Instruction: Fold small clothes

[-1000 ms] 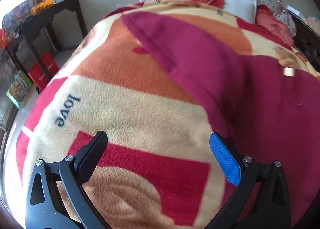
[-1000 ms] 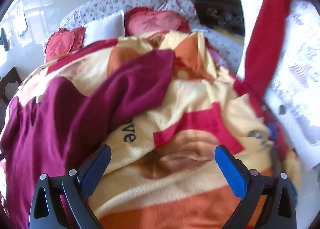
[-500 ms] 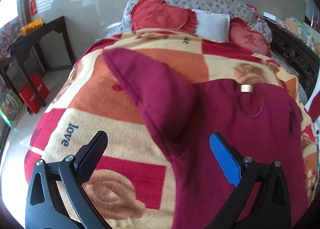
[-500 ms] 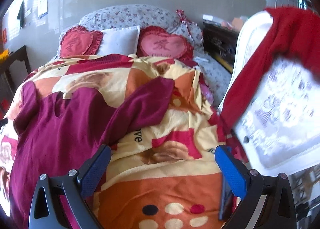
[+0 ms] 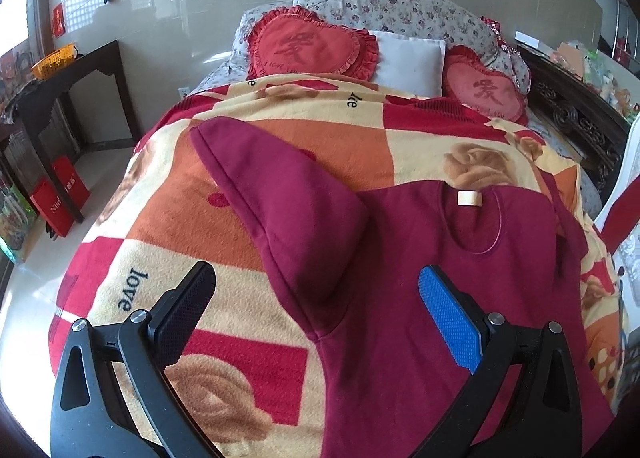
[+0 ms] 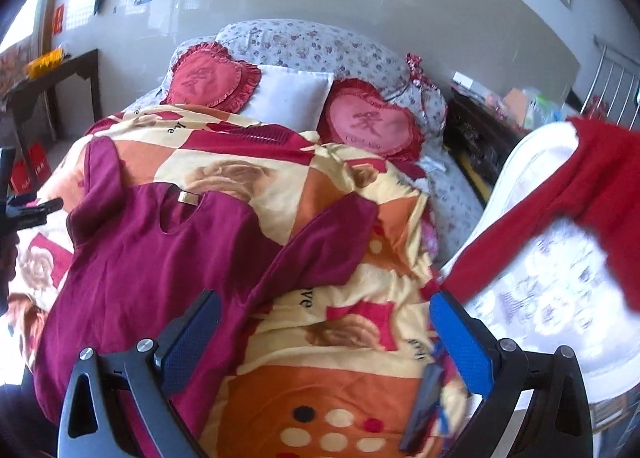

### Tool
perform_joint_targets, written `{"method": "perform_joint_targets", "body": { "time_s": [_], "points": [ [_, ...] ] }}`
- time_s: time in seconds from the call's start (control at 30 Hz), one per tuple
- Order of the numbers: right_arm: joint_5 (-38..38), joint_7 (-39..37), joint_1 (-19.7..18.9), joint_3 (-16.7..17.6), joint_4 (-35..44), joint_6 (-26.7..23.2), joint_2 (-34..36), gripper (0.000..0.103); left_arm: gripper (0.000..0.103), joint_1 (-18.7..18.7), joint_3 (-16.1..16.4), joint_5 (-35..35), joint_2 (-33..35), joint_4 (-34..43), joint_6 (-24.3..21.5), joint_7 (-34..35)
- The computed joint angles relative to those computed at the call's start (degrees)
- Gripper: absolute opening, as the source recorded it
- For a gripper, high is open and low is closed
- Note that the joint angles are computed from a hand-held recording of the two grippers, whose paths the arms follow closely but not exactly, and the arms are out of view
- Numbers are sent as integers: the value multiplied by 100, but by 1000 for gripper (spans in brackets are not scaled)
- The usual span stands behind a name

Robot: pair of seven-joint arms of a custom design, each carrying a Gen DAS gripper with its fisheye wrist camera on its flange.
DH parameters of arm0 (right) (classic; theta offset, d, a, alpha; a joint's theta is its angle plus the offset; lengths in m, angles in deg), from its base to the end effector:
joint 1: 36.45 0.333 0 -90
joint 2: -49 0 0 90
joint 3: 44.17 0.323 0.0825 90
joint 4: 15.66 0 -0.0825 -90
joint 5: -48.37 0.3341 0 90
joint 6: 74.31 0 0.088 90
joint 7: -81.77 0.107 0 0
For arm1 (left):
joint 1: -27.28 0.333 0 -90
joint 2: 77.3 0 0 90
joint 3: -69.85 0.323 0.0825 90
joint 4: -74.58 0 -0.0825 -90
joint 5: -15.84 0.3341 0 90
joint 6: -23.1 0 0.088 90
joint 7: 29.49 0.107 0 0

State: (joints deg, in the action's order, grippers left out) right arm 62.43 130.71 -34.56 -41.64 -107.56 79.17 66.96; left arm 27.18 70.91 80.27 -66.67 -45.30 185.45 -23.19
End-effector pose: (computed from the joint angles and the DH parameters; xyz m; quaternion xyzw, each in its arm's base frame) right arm 0.6564 0.0387 0.5614 -0.8199 0.4273 -0.2855 0.2524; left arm 0.5612 -0.0374 0.4141 -0.7914 0.4821 -0.2122 0.3102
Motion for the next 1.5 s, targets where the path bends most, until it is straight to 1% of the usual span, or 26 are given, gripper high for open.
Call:
{"method": "perform_joint_targets", "body": {
  "time_s": [0.13, 0.23, 0.3, 0.37, 0.4, 0.5, 0.57, 0.6, 0.63, 0.67, 0.8, 0.9, 0.93, 1.0, 1.07, 1.17, 1.23, 1.27, 1.3, 1.4, 1.47, 1.5],
  "points": [
    [-124, -5, -33, -91, -49, -69, -243, 103, 102, -51, -9, 148, 16, 57, 47, -95],
    [-72, -45, -66, -106, -82, -165, -374, 103, 102, -60, -48, -6, 81, 122, 72, 48],
    [59, -171, -107, -76, -81, -316, -435, 103, 102, -81, -53, -130, 117, 152, 58, 152],
    [180, -261, -126, -53, 83, -662, -435, 103, 102, -108, -25, -161, 137, 157, 115, 180],
    [283, -332, -142, -38, 134, -745, -427, 103, 102, -129, 6, -109, 145, 164, 137, 136],
    [810, -464, -177, 71, 377, -1019, -325, 103, 102, -121, 24, -254, 228, 197, 152, 226],
    [1105, -439, -151, 149, 585, -1269, -139, 103, 102, -93, 38, -479, 290, 200, 195, 364],
    [1288, -399, -143, 227, 853, -1566, 89, 103, 102, -98, 68, -530, 311, 197, 216, 397],
    [1378, -398, -129, 261, 956, -1666, 206, 103, 102, -108, 111, -539, 337, 204, 248, 400],
    [1483, -364, -63, 326, 1046, -1653, 380, 103, 102, -133, 168, -499, 364, 218, 264, 358],
    [1666, -335, 267, 581, 1216, -1143, 993, 103, 102, -121, 280, -570, 493, 287, 325, 423],
    [1614, -154, 573, 756, 1535, -786, 1593, 103, 102, -98, 369, -691, 622, 360, 392, 506],
    [1541, 0, 674, 775, 1743, -783, 1817, 103, 102, -67, 376, -800, 674, 385, 423, 600],
    [1331, 384, 847, 763, 2235, -947, 2263, 103, 102, -21, 404, -1041, 780, 448, 494, 820],
    [1113, 801, 1004, 730, 2833, -1150, 2724, 103, 102, -38, 499, -1194, 866, 506, 552, 943],
    [883, 1163, 1094, 768, 3629, -1484, 3269, 103, 102, 16, 583, -1532, 1013, 598, 666, 1284],
    [718, 1322, 1187, 759, 4077, -1696, 3553, 103, 102, 29, 630, -1787, 1106, 673, 646, 1533],
    [655, 1326, 1219, 761, 4148, -1706, 3606, 103, 102, 82, 632, -1957, 1167, 711, 673, 1692],
    [636, 1279, 1214, 780, 4034, -1624, 3558, 103, 102, 111, 631, -2131, 1213, 748, 678, 1839],
    [504, 1186, 1285, 791, 4049, -1484, 3607, 103, 101, 226, 646, -2642, 1339, 842, 724, 2265],
    [450, 1133, 1311, 821, 4160, -1538, 3680, 103, 101, 273, 718, -2904, 1415, 914, 774, 2476],
    [409, 1151, 1341, 820, 4365, -1657, 3789, 103, 101, 295, 783, -3031, 1463, 970, 784, 2541]
  ]
}}
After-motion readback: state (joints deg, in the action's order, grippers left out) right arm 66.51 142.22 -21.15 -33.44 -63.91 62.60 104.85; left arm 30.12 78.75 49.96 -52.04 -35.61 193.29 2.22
